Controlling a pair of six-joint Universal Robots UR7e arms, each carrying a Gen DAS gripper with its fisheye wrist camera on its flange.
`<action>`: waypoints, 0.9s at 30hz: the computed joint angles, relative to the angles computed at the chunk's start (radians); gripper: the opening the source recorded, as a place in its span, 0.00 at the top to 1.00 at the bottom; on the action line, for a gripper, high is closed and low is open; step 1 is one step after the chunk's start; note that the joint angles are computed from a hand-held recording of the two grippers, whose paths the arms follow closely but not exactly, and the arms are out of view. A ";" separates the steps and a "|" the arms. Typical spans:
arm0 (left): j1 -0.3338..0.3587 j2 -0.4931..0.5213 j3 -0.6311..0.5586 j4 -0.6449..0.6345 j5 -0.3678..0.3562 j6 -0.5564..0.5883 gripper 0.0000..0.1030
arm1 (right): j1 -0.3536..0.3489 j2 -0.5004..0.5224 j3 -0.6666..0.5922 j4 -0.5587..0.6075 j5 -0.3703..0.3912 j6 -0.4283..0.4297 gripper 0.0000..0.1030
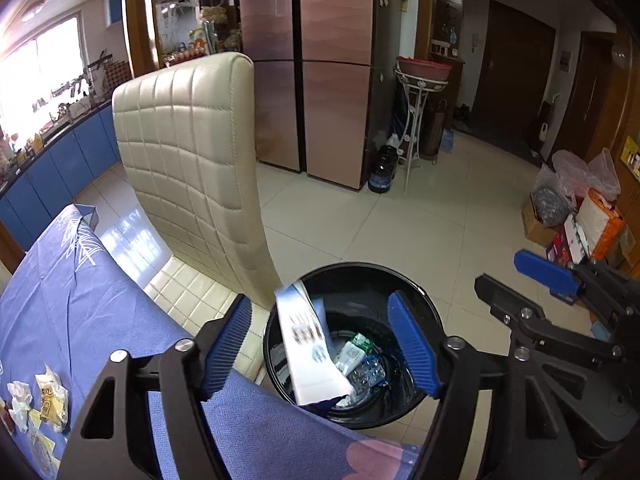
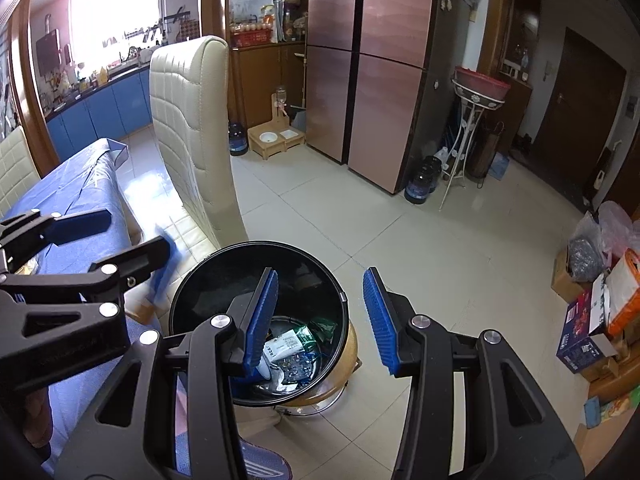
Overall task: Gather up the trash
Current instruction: 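Move both open tools back over the table toward the remaining trash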
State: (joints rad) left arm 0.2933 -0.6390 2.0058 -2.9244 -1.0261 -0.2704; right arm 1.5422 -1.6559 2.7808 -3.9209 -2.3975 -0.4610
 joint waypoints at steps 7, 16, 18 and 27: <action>-0.001 -0.020 0.020 0.041 0.013 -0.037 0.32 | -0.005 -0.010 0.011 0.039 0.019 0.028 0.54; 0.004 -0.098 0.093 0.066 0.078 -0.124 0.32 | 0.083 0.084 -0.023 0.053 0.010 0.036 0.51; 0.006 -0.124 0.113 0.075 0.099 -0.148 0.32 | 0.101 0.104 -0.033 0.056 0.013 0.042 0.46; 0.025 -0.224 0.184 0.147 0.169 -0.266 0.32 | 0.179 0.218 -0.066 0.030 0.028 0.054 0.28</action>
State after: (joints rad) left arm 0.3182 -0.8633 2.1896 -2.7774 -0.8566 -0.5365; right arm 1.7211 -1.4374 2.7151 -3.8909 -2.3691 -0.4069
